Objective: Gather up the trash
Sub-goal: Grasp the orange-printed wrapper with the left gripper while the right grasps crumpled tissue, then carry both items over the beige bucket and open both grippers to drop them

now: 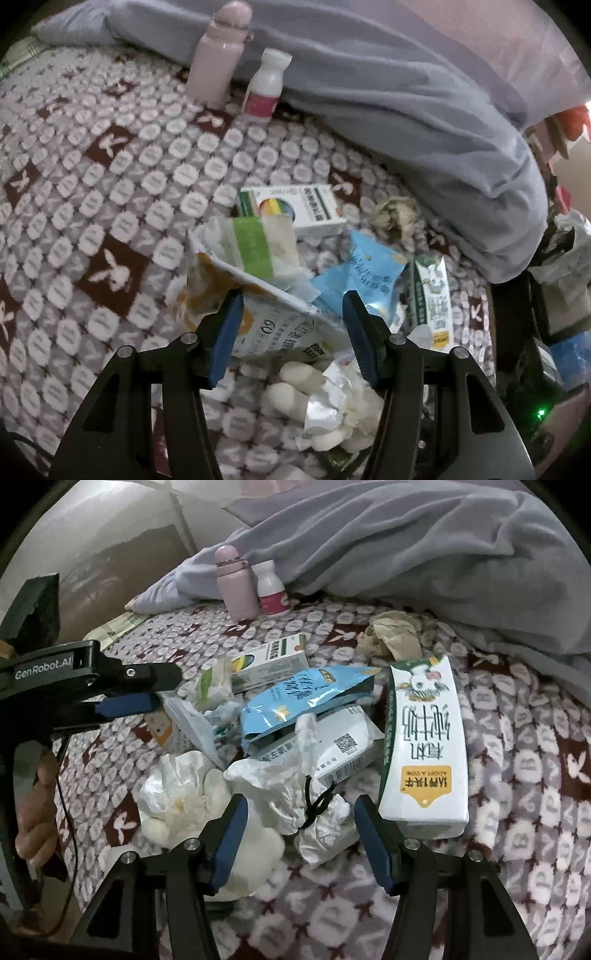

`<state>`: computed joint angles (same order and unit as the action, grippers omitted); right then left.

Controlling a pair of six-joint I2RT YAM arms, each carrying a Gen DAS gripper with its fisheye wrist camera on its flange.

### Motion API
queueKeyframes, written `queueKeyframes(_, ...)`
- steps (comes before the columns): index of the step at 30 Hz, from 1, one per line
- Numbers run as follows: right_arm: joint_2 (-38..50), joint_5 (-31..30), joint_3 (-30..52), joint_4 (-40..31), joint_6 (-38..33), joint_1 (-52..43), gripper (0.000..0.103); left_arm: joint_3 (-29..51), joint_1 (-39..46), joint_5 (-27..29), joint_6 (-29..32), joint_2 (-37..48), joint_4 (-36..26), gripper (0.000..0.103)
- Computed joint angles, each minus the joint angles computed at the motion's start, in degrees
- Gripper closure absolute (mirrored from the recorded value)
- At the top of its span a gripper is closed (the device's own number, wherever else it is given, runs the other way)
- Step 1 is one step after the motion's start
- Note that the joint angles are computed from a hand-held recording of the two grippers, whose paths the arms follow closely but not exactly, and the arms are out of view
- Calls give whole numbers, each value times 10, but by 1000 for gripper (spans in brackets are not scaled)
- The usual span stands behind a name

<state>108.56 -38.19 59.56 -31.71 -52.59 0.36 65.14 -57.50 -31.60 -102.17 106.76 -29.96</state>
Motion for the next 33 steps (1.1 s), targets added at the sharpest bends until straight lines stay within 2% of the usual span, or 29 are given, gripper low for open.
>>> queueKeyframes(4,0,-5,-9,8,10,4,45,-1,14,32,14,18,39,49)
queueKeyframes(6,-1,-11,-8,3,7,-1,60,8,15,33,25,30,48,49)
queueKeyframes(7,-5,-14,-10,2,4,-5,62,14,15,33,32,35,48,50)
queueKeyframes(8,-7,-16,-9,-2,-1,-10,69,17,15,33,39,38,48,54)
queueKeyframes(9,-9,-21,-7,-12,-9,-17,72,13,13,30,48,36,56,72)
queueKeyframes(10,-12,-28,-5,-21,-16,-26,72,6,12,31,59,30,67,83)
queueKeyframes(14,-31,-50,-3,-58,-47,-56,76,-4,-10,-2,45,-4,38,95)
queueKeyframes(17,-52,-67,0,-98,-81,-82,77,-6,-35,-31,44,-38,5,96)
queueKeyframes(22,-72,-96,15,-165,-125,-132,77,42,-76,-66,44,-51,-77,96)
queueKeyframes(27,-85,-109,24,-216,-167,-185,77,130,-103,-82,57,-6,-126,96)
queueKeyframes(33,-69,-109,63,-273,-215,-247,77,276,-115,-78,97,95,-178,96)
